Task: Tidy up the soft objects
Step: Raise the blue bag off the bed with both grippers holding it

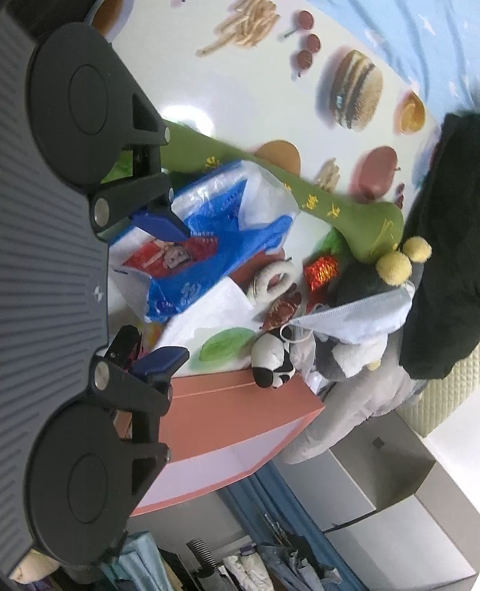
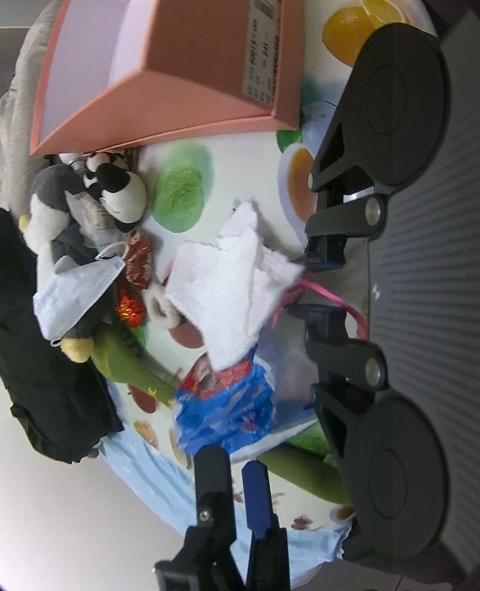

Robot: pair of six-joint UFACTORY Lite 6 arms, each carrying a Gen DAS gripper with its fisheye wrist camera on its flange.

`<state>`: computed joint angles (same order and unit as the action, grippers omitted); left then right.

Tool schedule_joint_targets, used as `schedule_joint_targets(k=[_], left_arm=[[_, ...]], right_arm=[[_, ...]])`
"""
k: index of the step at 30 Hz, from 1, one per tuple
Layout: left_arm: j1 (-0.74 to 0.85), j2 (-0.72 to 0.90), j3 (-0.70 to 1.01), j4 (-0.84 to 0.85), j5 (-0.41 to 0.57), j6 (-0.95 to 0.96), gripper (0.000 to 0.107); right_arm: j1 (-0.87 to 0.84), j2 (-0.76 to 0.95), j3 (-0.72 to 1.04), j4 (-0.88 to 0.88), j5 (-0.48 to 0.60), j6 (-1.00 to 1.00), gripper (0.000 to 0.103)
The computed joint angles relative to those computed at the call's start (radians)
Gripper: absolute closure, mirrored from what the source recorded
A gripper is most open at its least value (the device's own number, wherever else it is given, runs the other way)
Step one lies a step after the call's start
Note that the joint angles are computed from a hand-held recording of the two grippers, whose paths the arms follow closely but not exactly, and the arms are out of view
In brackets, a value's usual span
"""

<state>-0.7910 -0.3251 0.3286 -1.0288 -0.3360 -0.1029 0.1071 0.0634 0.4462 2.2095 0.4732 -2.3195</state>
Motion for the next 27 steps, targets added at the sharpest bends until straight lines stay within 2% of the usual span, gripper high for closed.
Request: schedule_joint_targets(k=[5, 7, 12, 14, 16, 22, 23, 27], left_arm=[[0.009, 0.064, 0.034, 0.025, 0.001, -0.05, 0.039], [0.014, 0.101, 0.048, 0.075, -0.009, -0.11, 0.039], [0.013, 0.212, 0.13, 0.024, -0.014, -0.049, 0.042], [0.014, 0.266, 0.176, -0.011, 0.0, 0.009, 0.047], [0.023, 0.31, 0.2, 0.044, 0.014, -0.031, 0.053], [0.03, 0.414, 0.241, 0.18, 0.004, -0.146, 0.081], [0.024, 0.424, 0.245, 0.162, -0.007, -0.128, 0.087], [0.005, 0.418, 0.252, 0.057, -0.031, -0.035, 0.098]], right_arm=[[-0.025, -0.056, -0.011, -0.119, -0.02, 0.095, 0.082], [-0.045, -0.069, -0.011, -0.209, -0.027, 0.172, 0.082], [-0.136, -0.073, -0.002, -0.486, 0.038, 0.401, 0.082], [-0.161, -0.07, 0.001, -0.546, 0.058, 0.448, 0.082], [-0.179, -0.067, 0.005, -0.608, 0.077, 0.498, 0.082], [-0.198, -0.117, -0.035, -0.686, 0.09, 0.553, 0.082], [-0.204, -0.119, -0.041, -0.694, 0.096, 0.556, 0.082], [-0.226, -0.102, -0.047, -0.706, 0.099, 0.542, 0.082]])
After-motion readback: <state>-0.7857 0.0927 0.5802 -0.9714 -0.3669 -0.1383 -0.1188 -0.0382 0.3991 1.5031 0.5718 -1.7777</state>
